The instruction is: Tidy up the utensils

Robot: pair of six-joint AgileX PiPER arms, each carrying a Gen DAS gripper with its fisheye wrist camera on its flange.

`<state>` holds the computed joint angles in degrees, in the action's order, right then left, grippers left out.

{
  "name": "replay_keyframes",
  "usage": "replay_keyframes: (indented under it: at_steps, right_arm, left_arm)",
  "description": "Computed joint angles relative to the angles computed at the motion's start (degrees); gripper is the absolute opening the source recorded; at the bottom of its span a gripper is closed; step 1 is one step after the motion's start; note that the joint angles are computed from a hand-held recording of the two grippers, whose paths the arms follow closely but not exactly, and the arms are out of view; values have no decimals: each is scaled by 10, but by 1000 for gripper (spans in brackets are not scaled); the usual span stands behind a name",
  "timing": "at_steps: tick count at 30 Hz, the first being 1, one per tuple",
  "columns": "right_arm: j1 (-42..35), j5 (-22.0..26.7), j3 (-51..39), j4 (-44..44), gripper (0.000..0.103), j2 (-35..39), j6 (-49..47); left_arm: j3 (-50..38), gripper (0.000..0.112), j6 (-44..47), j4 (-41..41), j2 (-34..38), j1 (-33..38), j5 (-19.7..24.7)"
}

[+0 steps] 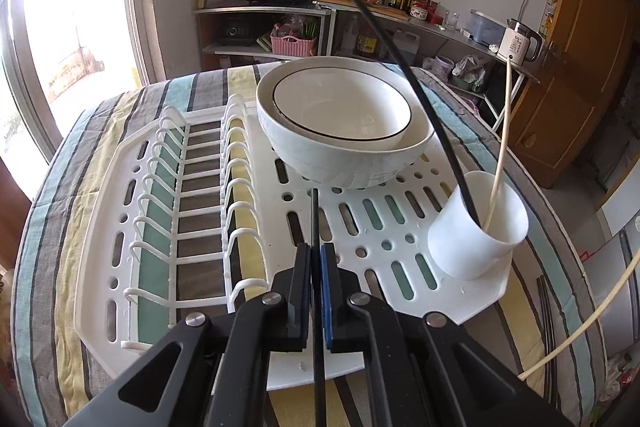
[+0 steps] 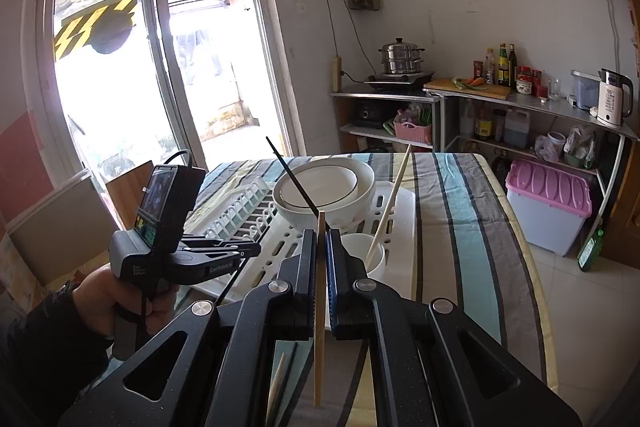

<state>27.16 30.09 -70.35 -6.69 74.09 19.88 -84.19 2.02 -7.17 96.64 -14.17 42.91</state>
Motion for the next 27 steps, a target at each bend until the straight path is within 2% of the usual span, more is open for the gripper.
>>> replay_keyframes:
  at_steps: [15, 22, 27]
  right_arm:
    - [46, 27, 1, -106, 4, -40, 102]
    - [63, 35, 0, -138, 4, -47, 131]
    - [70, 40, -2, -156, 4, -49, 145]
  left_arm:
    - [65, 4, 8, -5, -197, -10, 26]
    - [76, 4, 4, 4, -250, -18, 41]
    - [66, 4, 5, 3, -264, -19, 53]
